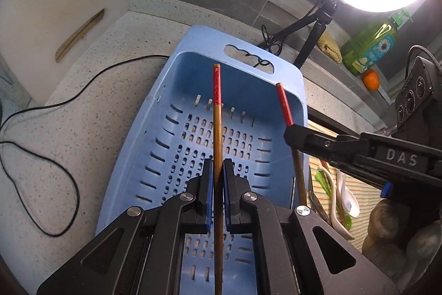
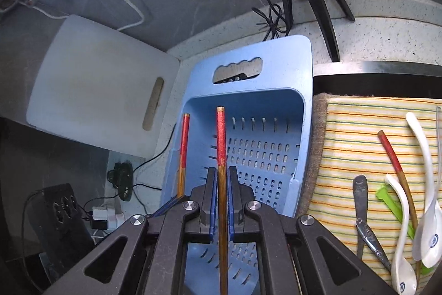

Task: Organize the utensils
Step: 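Carry both chopsticks into the blue basket and open both tools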

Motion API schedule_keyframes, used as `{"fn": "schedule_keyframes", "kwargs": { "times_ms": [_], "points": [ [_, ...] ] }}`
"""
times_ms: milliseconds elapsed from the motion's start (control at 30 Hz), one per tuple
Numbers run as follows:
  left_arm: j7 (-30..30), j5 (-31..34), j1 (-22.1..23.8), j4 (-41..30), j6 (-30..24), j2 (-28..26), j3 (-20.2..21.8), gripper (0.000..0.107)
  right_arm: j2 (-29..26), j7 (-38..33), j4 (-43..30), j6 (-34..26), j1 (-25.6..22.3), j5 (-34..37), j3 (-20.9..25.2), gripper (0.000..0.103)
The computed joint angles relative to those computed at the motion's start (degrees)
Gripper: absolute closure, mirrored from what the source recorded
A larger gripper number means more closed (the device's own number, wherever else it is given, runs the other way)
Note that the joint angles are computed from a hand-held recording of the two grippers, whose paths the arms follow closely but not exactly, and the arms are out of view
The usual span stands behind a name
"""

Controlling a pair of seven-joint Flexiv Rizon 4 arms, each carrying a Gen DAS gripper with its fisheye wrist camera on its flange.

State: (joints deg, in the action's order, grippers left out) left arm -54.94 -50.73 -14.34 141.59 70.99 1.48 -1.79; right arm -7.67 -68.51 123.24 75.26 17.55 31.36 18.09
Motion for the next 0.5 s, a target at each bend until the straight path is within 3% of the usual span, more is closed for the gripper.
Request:
{"fn": "schedule_keyframes", "kwargs": {
  "times_ms": [233, 367, 433, 500],
  "points": [
    [-1.51, 2.89, 1.68, -2.25, -1.22, -3.67, -0.54, 0.102, -3.13, 7.18, 1.43, 2.83, 1.00, -8.35, -1.58, 0.097],
    [-3.48, 6.21, 2.86, -3.09, -2.76, -4.28, -0.56, 0.100, -3.54, 5.25, 0.88, 2.77, -1.14, -7.75, 0.20, 0.094],
    [-5.57, 8.24, 3.41, -3.51, -3.60, -4.20, -0.37, 0.091, -3.32, 5.38, 1.00, 2.71, -1.16, -8.63, 0.13, 0.094],
    [-5.94, 8.34, 3.66, -3.40, -3.87, -3.71, -0.36, 0.091, -2.93, 4.82, 0.98, 2.56, -1.45, -8.59, 0.49, 0.092]
  ]
}}
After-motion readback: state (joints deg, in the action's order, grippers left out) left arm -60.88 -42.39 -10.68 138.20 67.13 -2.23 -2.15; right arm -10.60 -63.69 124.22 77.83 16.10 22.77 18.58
